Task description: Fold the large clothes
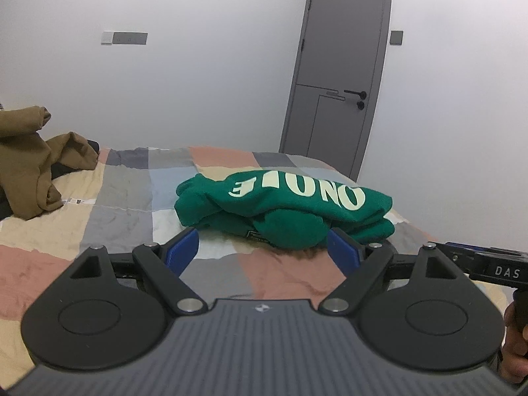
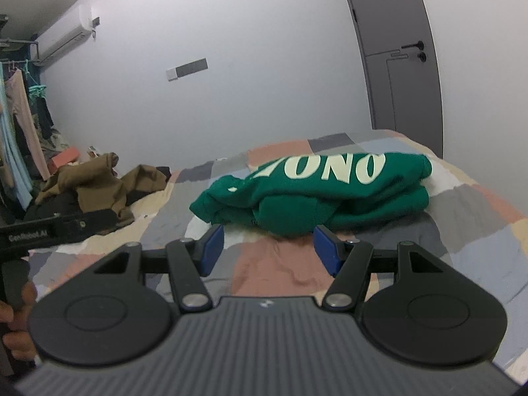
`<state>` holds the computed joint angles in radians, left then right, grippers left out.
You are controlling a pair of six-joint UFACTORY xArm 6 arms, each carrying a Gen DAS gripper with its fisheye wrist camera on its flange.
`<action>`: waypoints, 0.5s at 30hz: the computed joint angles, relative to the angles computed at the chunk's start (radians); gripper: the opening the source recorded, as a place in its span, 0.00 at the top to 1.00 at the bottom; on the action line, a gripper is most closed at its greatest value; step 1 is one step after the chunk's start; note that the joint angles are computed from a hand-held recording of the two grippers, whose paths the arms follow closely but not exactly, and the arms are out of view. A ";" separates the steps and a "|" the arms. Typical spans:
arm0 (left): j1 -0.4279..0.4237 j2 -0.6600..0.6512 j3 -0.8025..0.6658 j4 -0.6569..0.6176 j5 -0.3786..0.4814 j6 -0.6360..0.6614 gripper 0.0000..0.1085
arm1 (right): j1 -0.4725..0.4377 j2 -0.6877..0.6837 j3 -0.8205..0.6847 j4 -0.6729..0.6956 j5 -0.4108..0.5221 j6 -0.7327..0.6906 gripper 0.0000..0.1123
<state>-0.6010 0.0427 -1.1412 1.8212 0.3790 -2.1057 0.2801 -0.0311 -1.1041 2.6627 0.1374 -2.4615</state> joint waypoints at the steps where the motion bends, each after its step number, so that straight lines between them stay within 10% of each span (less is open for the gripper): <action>1: 0.001 0.004 -0.002 -0.003 -0.006 0.003 0.19 | 0.000 0.003 0.001 0.004 -0.001 0.004 0.43; 15: -0.005 0.033 -0.018 -0.037 -0.003 0.049 0.19 | 0.000 0.006 0.001 0.127 -0.022 -0.141 0.43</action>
<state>-0.6060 0.0755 -1.1589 1.7843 0.3763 -2.0570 0.2801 -0.0253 -1.1028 2.7897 0.1155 -2.6030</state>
